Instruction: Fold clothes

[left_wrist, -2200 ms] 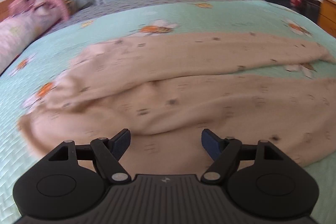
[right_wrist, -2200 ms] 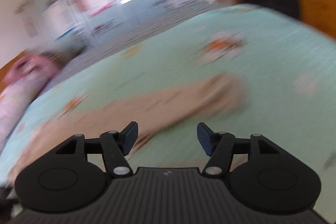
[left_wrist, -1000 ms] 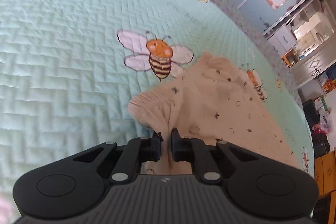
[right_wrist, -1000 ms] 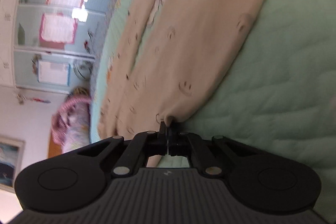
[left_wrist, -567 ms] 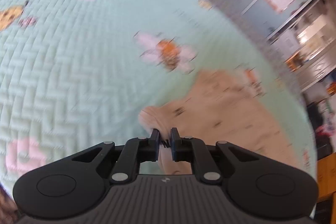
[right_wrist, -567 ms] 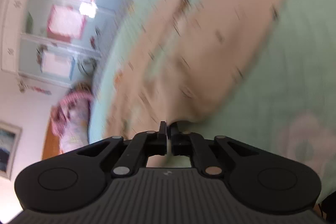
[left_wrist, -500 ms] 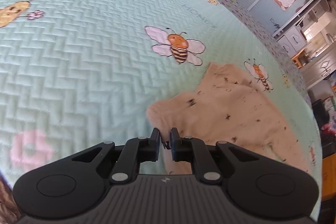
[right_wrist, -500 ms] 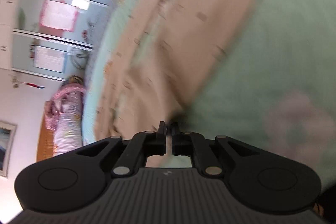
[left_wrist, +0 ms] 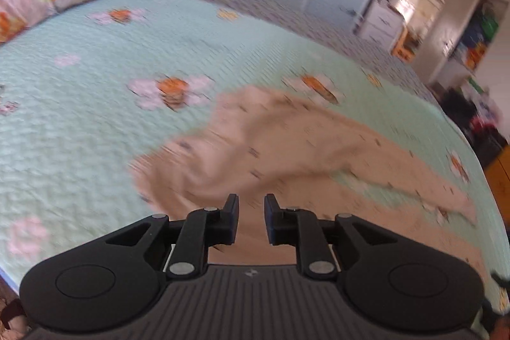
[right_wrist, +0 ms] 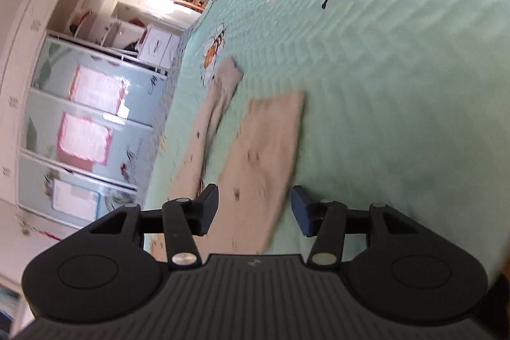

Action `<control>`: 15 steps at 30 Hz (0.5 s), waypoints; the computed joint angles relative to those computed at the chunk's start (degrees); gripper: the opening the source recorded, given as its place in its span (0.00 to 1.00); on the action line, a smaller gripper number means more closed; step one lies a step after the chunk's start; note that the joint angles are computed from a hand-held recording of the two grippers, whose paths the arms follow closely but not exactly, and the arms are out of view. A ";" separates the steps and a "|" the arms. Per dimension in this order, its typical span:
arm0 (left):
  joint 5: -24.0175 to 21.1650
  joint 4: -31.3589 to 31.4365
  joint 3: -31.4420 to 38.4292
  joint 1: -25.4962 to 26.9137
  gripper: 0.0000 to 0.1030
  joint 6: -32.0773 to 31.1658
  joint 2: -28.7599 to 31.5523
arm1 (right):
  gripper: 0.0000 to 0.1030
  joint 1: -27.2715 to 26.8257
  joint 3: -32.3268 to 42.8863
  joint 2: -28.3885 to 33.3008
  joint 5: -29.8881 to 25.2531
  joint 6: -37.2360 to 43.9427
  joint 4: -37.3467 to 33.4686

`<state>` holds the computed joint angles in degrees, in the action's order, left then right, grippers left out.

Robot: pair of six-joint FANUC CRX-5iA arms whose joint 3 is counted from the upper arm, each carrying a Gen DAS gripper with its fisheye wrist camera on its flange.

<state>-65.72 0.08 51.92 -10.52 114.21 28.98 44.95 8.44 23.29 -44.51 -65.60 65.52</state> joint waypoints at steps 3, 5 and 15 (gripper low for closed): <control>-2.32 -0.26 3.42 -1.80 0.17 -1.42 2.35 | 0.29 -1.31 3.26 2.77 -1.16 1.58 -0.38; -3.73 -0.36 5.22 -2.42 0.17 -2.19 3.35 | 0.01 -1.65 4.23 2.89 -1.11 5.05 -3.48; -3.69 -0.57 5.88 -2.58 0.26 -0.91 3.48 | 0.28 -1.49 -6.63 -7.01 -5.15 1.02 -2.55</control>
<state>-69.41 -0.50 57.80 -13.10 113.30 32.47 43.46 1.81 16.28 -49.66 -64.58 62.97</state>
